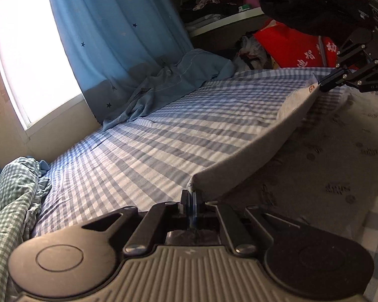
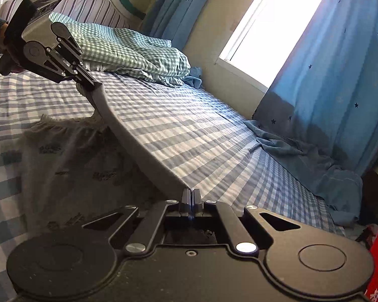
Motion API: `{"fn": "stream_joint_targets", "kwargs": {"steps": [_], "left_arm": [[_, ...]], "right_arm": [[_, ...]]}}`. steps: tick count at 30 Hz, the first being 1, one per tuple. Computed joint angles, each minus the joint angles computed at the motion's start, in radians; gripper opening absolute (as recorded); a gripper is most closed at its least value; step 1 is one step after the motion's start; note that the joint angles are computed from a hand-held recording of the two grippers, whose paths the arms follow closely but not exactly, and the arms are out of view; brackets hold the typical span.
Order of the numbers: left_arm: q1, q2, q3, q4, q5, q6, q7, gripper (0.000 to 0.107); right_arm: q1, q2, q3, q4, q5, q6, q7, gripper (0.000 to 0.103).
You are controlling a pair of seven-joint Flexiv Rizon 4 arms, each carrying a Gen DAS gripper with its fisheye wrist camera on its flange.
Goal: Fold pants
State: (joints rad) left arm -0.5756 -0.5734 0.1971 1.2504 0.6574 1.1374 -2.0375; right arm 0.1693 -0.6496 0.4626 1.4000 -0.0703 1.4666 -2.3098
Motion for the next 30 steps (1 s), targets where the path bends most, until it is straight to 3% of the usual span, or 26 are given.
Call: {"fn": "stream_joint_targets", "kwargs": {"steps": [6,12,17,22,30], "left_arm": [[-0.047,0.035,-0.002,0.098,0.054,-0.014,-0.03,0.001],[-0.078,0.04,-0.004,0.115,0.12,-0.052,-0.077,0.001],[-0.077,0.078,-0.014,0.151,0.175,-0.017,-0.114,0.001],[-0.058,0.089,-0.052,0.189,0.171,-0.017,-0.069,0.0],[-0.066,0.069,-0.054,0.198,0.169,-0.024,-0.093,0.001]], "right_arm": [[0.048,0.104,-0.079,0.266,0.006,0.158,0.102,0.0],[0.159,0.125,-0.219,0.382,-0.037,0.288,0.201,0.0],[0.084,0.152,-0.158,0.421,-0.115,0.309,0.232,0.0],[0.015,0.193,-0.105,0.491,-0.2,0.293,0.26,0.0],[0.116,0.21,-0.236,0.574,-0.265,0.319,0.357,0.0]]}}
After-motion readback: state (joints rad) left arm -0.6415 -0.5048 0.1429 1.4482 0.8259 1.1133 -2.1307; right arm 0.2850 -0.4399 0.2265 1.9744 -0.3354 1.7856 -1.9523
